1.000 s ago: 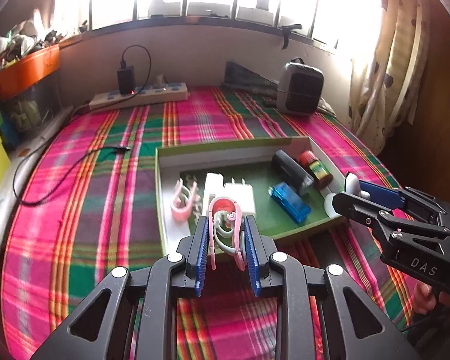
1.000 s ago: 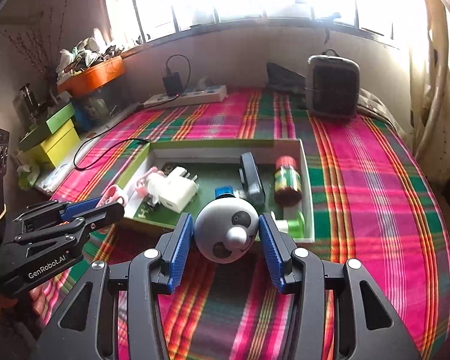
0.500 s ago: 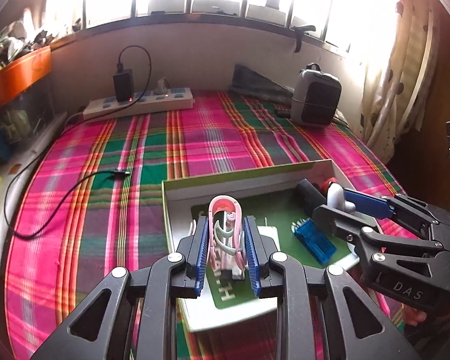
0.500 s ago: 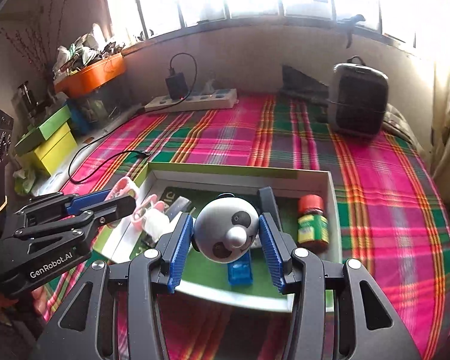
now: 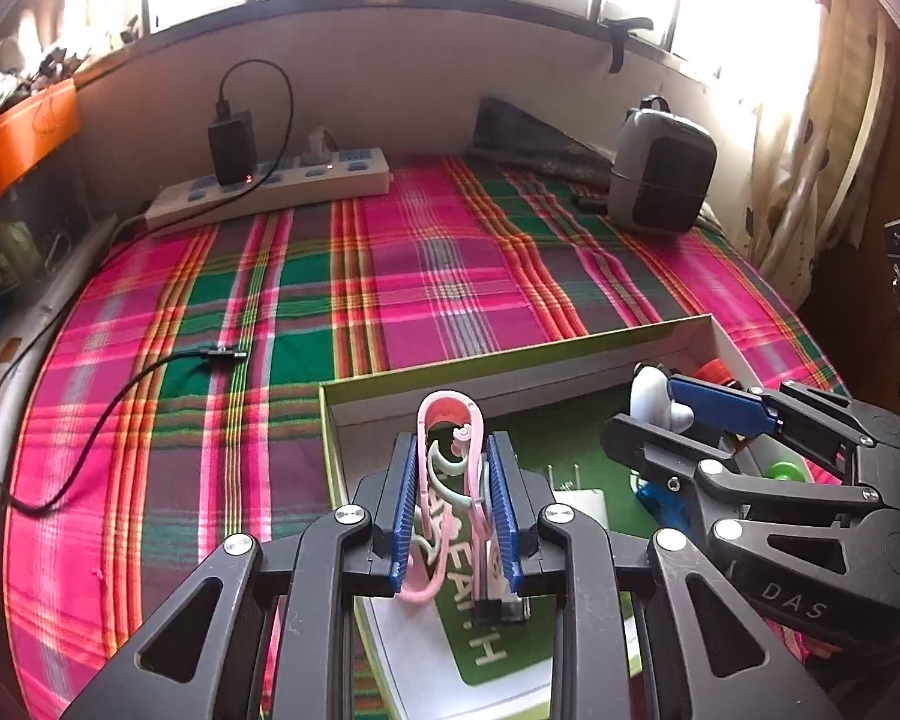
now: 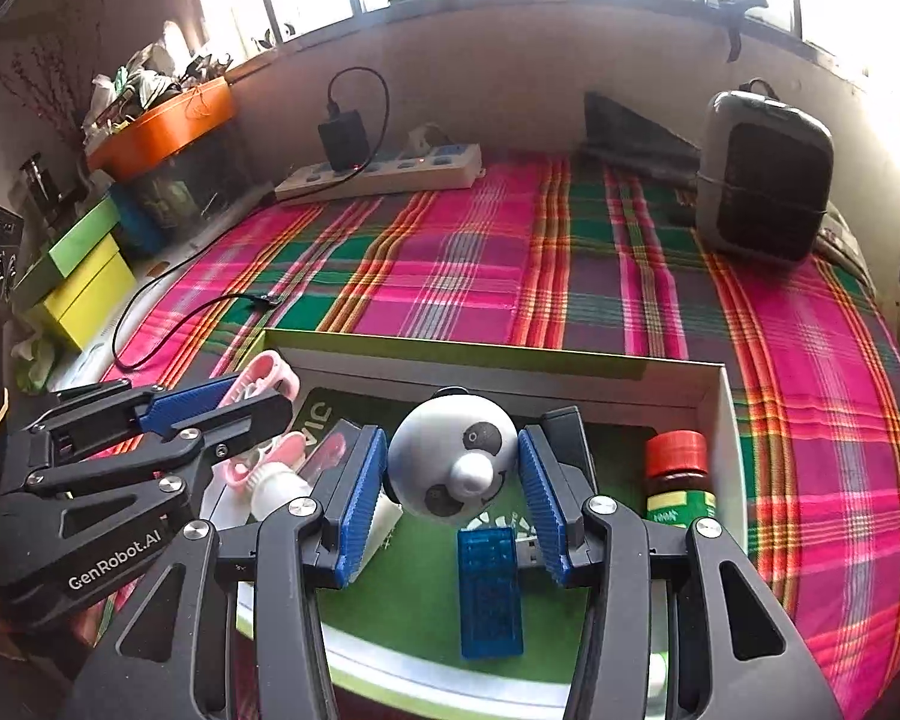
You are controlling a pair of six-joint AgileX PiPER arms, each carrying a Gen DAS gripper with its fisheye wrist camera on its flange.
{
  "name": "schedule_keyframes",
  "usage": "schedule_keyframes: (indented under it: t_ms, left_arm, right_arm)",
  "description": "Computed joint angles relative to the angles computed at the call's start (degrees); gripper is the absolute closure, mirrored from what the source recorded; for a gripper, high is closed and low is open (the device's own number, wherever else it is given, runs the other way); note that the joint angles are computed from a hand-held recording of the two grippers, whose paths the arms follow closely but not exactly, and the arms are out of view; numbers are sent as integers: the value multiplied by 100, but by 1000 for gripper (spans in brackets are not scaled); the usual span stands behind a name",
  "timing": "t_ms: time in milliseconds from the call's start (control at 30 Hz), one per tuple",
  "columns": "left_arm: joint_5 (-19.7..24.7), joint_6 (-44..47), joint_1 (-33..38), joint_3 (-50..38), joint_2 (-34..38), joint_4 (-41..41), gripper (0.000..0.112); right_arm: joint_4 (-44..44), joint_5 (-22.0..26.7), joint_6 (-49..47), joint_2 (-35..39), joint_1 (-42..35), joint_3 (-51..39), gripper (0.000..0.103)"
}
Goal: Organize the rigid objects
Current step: 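Carry the pink clip and grey round object into the green box with both tools, then open the left tool to drop the pink clip while the right tool releases the grey object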
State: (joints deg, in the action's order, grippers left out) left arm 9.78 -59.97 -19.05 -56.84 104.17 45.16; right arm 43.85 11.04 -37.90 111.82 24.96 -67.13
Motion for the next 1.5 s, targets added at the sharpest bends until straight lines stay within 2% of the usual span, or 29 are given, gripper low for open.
schedule_keyframes:
  t_ms: [267, 467, 1233, 1500]
  left_arm:
    - [79, 913, 59, -270, 310, -811, 90]
    - [144, 1518, 131, -415, 501, -1430, 90]
    - [90, 1741, 140, -390, 508, -1674, 88]
    - [105, 1476, 108, -347, 475, -1422, 84]
  right_arm:
    - [-694, 187, 634, 352, -32, -442, 56]
    - [-821, 278, 758, 542, -50, -640, 56]
    - [-379, 276, 336, 593, -57, -676, 56]
    - [-290, 252, 299, 577, -69, -644, 56]
